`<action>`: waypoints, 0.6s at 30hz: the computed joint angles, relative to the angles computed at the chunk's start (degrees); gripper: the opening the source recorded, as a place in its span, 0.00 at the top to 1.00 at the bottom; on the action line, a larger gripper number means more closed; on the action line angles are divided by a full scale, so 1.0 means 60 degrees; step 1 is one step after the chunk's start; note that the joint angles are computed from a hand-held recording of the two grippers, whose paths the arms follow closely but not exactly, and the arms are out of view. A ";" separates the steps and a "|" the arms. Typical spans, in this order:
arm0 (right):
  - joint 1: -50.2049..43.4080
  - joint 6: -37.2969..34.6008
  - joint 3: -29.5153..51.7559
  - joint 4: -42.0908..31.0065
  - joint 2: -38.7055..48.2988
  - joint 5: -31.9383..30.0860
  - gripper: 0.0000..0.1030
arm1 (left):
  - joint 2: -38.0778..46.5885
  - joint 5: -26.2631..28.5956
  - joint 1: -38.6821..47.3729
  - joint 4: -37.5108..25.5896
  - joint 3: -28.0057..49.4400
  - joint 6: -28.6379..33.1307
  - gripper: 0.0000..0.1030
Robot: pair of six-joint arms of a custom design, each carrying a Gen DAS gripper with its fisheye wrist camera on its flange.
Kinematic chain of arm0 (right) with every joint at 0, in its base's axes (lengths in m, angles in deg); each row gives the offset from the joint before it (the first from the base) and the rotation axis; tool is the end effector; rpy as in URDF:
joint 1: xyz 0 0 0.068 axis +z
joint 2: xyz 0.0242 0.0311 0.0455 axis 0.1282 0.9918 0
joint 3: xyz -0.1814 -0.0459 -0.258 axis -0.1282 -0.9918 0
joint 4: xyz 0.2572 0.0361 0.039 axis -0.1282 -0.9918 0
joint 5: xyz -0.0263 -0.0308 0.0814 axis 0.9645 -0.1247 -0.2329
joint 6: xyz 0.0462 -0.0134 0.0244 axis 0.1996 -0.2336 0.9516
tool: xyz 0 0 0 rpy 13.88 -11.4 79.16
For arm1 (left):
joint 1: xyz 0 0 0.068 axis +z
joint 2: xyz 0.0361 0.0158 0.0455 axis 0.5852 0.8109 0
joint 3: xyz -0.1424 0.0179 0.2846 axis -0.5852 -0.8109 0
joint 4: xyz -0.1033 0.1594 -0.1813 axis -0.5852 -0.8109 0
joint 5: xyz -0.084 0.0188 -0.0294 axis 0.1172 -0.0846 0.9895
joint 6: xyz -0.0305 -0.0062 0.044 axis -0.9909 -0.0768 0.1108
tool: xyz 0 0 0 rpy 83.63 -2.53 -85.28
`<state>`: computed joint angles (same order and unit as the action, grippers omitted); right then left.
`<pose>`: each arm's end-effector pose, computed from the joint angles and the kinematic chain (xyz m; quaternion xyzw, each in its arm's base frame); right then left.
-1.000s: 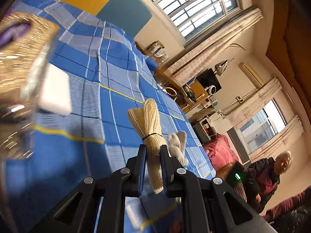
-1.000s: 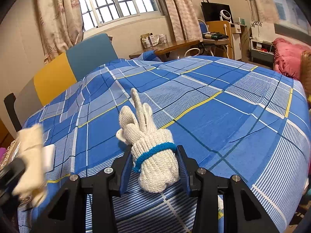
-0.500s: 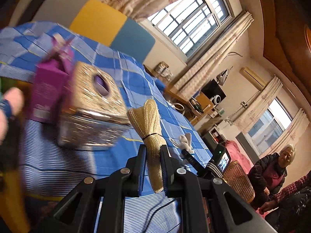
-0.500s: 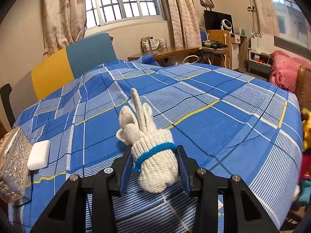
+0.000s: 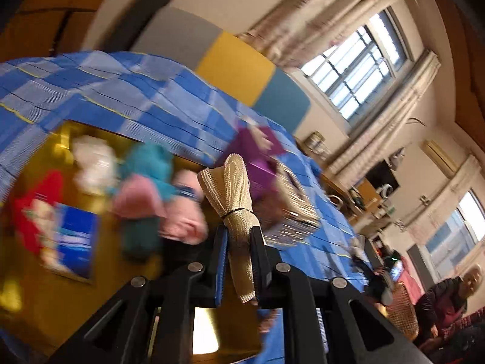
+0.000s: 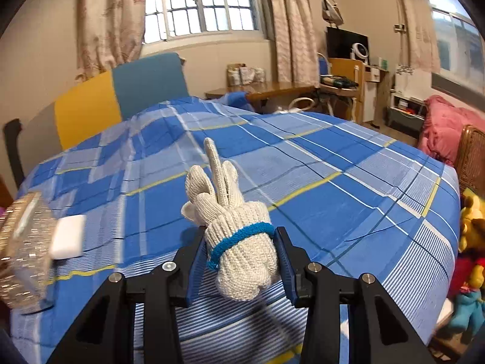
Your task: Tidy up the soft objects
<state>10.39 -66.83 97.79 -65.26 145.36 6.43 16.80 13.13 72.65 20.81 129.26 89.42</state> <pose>0.3013 0.0047 0.2023 0.2198 0.8560 -0.0400 0.4663 0.2344 0.1400 0.2499 -0.0875 0.8594 -0.2939 0.4092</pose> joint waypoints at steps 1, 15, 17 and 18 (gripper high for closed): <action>0.0106 0.0019 -0.0042 -0.0039 -0.0169 -0.0003 0.58 | 0.0115 -0.0050 0.0272 -0.0354 0.0199 0.0470 0.87; 0.3556 0.0912 0.0016 -0.1330 -0.2259 0.1015 0.58 | 0.3359 -0.2517 0.1140 -0.2181 0.4018 0.1968 0.87; 0.4130 0.0972 0.0139 -0.1590 -0.2342 0.1210 0.58 | 0.3936 -0.3355 0.0935 -0.2613 0.4826 0.2065 0.87; 0.4325 0.1028 0.0128 -0.1614 -0.2397 0.1241 0.58 | 0.4157 -0.3692 0.0855 -0.2831 0.5151 0.2175 0.87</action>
<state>36.34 -60.67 98.56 -74.94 130.97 13.87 41.74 -9.02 77.78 3.83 160.17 102.47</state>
